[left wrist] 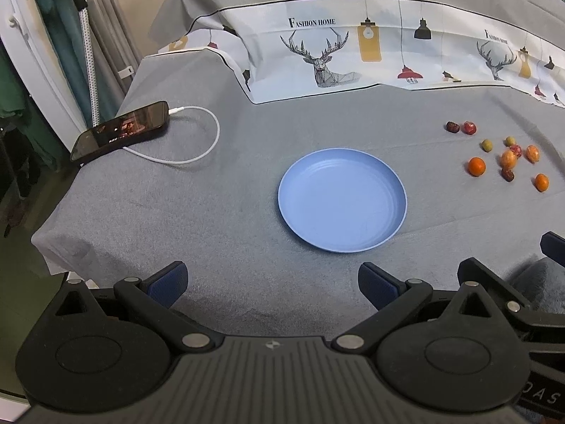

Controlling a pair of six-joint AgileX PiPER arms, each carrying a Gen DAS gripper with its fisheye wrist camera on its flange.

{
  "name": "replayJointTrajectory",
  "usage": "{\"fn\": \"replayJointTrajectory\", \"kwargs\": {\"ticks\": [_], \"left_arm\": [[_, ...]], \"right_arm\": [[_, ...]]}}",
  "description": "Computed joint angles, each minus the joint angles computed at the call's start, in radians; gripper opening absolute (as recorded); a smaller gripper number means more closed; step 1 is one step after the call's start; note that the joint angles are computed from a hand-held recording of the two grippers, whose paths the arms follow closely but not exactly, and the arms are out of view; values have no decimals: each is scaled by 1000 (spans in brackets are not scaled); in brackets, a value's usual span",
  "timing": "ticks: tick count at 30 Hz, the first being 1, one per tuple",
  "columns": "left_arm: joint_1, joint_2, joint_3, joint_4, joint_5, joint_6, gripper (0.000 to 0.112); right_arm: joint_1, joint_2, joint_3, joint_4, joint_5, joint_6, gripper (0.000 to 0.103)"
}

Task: Organize fruits
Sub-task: 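Reach to the fruit cluster and grasp mandarins with both tools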

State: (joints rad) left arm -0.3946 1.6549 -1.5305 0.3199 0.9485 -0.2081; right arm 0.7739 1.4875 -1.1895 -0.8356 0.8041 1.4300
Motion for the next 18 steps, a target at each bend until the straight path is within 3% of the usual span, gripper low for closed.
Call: {"fn": "replayJointTrajectory", "kwargs": {"ticks": [9, 18], "left_arm": [[-29, 62, -103, 5, 78, -6, 103], [-89, 169, -240, 25, 154, -21, 103]], "right_arm": [[-60, -24, 49, 32, -81, 5, 103], [-191, -77, 127, 25, -101, 58, 103]]}}
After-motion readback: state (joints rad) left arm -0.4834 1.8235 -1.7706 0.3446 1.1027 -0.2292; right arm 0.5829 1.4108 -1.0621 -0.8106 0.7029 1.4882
